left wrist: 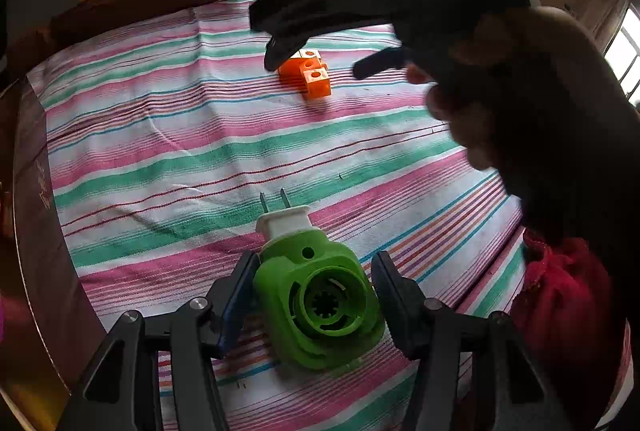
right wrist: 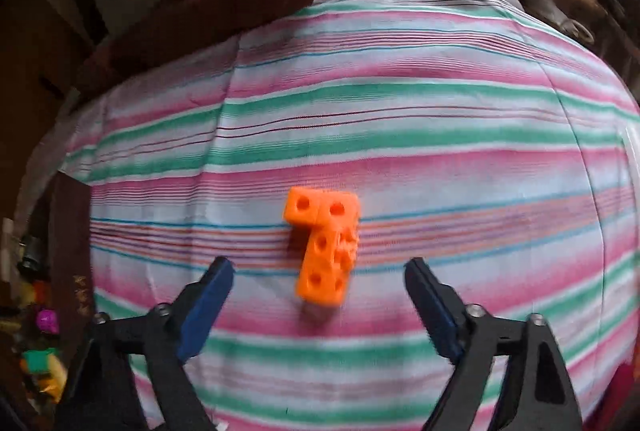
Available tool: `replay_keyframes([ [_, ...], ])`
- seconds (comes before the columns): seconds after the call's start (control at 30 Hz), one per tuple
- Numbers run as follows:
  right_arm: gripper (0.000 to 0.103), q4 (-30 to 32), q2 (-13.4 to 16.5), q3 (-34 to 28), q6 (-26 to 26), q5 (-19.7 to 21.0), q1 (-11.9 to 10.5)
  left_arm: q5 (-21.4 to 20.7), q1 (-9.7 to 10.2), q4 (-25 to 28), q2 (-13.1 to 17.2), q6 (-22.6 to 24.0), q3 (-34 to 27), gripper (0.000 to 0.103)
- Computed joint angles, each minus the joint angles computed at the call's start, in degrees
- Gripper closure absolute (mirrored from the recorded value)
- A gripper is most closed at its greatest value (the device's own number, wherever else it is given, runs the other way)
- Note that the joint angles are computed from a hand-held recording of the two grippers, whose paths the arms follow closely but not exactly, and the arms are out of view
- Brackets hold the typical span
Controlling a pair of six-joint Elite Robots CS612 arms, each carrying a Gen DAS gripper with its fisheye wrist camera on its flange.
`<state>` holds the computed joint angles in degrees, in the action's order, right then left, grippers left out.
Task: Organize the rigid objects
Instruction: 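Grasp the orange cube cluster with the right tool while the left tool holds the green toy, then carry the green plug toy into the gold tray with the left tool and release it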
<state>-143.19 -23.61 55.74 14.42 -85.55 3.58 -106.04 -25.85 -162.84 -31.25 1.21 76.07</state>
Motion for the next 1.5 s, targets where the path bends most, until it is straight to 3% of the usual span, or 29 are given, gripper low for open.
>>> replay_keyframes([
  [0.07,0.033,2.69,1.50,-2.45,-0.48,-1.08,0.23,0.14,0.02,0.10,-0.08,-0.08,0.05,0.044],
  [0.13,0.056,1.16,1.60,-2.11,-2.67,-5.65,0.98,0.17,0.06,0.20,-0.13,-0.20,0.08,0.044],
  [0.17,0.072,0.15,1.33,-1.41,-4.34,-7.64,1.34,0.20,0.08,0.04,-0.16,-0.40,0.15,0.044],
  [0.2,0.076,-0.60,0.93,-0.51,-4.92,-7.33,1.31,0.37,0.05,-0.02,-0.10,-0.47,0.10,0.044],
  [0.37,0.076,-5.73,-1.82,6.38,-11.80,-6.83,1.43,1.92,-0.31,-0.84,-0.24,-0.03,0.54,0.044],
  [0.5,0.076,-11.26,-3.14,10.67,-9.58,-2.13,0.21,3.65,-0.65,-2.01,-0.49,0.69,1.25,0.044],
  [0.6,0.076,-13.95,-3.15,11.62,-8.26,-2.38,0.24,4.61,-0.75,-2.93,-0.69,1.33,1.92,0.045],
  [0.83,0.076,-13.77,-2.82,10.93,-8.52,-2.60,0.41,8.48,-2.20,-5.54,-0.75,2.20,3.31,0.045],
  [1.13,0.076,-13.00,-2.24,9.75,-12.61,-5.24,1.11,11.28,-2.96,-7.22,-0.64,2.59,3.74,0.046],
  [1.23,0.076,-14.19,-2.26,10.21,-14.51,-6.50,1.33,10.64,-2.92,-7.56,-1.69,2.18,4.75,0.046],
  [1.4,0.076,-14.42,-2.39,10.55,-12.42,-3.38,0.55,9.49,-2.69,-14.79,-4.92,3.62,8.96,0.046],
  [1.5,0.076,-14.81,-2.36,10.64,-13.10,-4.24,0.78,9.43,-2.23,-16.22,-6.25,2.49,10.02,0.046],
])
